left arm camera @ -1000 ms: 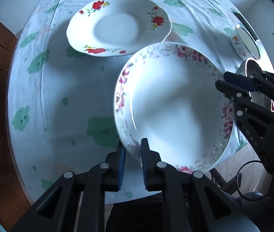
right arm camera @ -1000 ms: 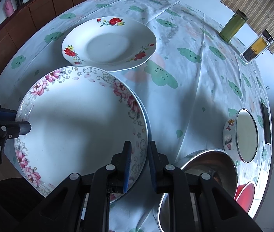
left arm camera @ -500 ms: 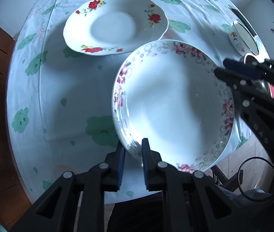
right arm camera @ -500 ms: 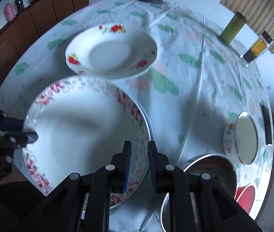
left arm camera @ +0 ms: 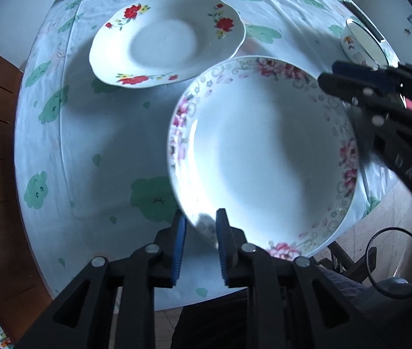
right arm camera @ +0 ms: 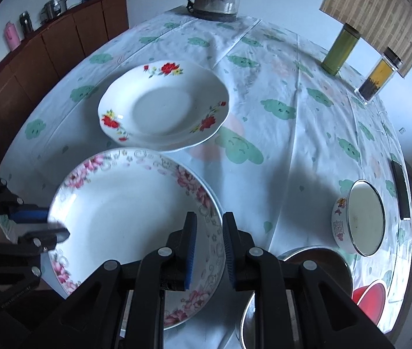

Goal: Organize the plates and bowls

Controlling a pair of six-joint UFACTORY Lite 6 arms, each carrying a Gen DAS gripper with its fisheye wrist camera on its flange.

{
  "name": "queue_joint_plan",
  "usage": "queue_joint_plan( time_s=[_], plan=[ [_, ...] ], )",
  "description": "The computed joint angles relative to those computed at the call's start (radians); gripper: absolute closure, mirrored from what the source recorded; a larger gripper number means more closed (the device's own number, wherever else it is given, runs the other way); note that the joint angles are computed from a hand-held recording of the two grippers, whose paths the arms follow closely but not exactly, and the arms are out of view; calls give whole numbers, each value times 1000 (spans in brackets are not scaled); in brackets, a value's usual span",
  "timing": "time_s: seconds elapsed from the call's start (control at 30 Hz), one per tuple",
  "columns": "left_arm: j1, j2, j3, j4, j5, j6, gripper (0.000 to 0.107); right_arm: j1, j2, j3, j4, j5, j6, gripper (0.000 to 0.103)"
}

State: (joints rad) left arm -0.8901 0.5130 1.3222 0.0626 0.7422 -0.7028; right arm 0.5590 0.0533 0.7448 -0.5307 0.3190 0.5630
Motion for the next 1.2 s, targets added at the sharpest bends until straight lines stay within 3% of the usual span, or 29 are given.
queue_joint_plan(
  time_s=[0.07, 0.6, 0.77, 1.07, 1.2],
  plan=[
    [-3, -23, -7, 33, 0, -29, 61, -11, 0, 3, 24, -5, -18, 83],
    [35, -51, -54, 38, -27, -51, 59, -21, 58, 43, 134, -35, -124, 82],
    [56, -58, -71, 32, -37, -43, 55, -57, 90, 72, 346, -50, -315, 82],
    [145, -38, -65, 2, -69, 50, 55, -71, 138, 125, 466, -46, -411, 82],
    [239, -57, -87, -43, -110, 113, 52, -120, 180, 171, 702, -28, -616, 82]
  ],
)
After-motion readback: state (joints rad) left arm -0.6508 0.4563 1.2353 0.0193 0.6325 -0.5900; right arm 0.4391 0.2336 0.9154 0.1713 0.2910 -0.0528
